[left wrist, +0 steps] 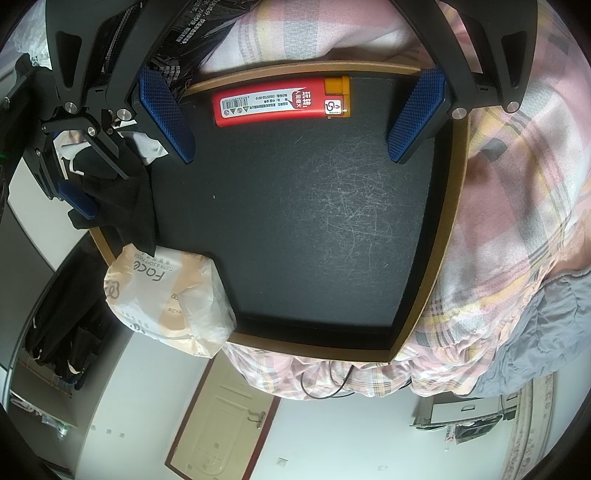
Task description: Organize soft objects
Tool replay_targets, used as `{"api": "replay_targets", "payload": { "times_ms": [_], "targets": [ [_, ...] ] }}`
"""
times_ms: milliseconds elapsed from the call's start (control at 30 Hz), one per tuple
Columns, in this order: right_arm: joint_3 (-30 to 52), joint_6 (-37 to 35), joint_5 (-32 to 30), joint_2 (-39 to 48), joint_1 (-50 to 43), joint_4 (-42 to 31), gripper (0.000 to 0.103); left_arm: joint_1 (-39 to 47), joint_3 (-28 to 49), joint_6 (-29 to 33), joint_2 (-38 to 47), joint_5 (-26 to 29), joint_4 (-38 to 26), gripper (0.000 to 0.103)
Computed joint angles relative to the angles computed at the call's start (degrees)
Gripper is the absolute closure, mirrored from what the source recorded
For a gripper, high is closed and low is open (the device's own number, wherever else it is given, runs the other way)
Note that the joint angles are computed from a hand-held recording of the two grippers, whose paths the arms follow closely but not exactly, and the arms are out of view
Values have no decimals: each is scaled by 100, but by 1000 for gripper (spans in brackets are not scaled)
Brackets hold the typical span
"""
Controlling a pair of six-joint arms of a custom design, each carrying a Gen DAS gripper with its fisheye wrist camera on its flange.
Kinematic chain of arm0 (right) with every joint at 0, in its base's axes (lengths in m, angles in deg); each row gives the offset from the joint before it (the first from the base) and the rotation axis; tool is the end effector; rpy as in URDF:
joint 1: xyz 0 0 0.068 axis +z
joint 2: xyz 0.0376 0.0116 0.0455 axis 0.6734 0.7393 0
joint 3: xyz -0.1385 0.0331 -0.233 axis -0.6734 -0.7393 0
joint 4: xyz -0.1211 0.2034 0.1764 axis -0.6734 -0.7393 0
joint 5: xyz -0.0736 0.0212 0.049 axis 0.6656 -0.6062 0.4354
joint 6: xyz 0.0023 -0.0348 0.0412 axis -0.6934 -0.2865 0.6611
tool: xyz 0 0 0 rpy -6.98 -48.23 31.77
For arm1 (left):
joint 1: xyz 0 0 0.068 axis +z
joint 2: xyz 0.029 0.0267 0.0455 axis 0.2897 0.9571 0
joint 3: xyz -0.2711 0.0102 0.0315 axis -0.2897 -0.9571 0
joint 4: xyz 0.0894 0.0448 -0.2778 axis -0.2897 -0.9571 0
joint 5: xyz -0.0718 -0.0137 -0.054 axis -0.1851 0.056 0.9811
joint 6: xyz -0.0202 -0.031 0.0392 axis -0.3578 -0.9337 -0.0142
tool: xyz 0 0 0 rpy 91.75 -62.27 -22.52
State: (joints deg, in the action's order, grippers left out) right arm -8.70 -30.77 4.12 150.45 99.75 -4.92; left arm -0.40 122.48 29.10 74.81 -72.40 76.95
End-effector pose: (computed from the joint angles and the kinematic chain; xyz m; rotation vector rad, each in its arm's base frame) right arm 0.2122 0.2838 0.2200 -0.1599 2.1020 -0.1042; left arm 0.2972 -0.1009 0.1658 0.2721 2.3568 -0.5038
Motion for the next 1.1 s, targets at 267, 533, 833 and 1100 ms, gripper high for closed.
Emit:
{"api": "replay_targets", "payload": {
  "times_ms": [267, 533, 833, 1100],
  "targets": [
    [-90, 21, 33, -43, 45, 72, 0, -1, 1, 0, 5, -8, 8, 0],
    [-94, 9, 34, -44, 44, 84, 0, -6, 0, -2, 7, -12, 10, 0],
    [-93, 11, 38, -43, 46, 83, 0, -8, 10, -4, 11, -14, 2, 0],
    [-92, 10, 39, -39, 47, 87, 0, -5, 2, -2, 7, -12, 4, 0]
  ]
}}
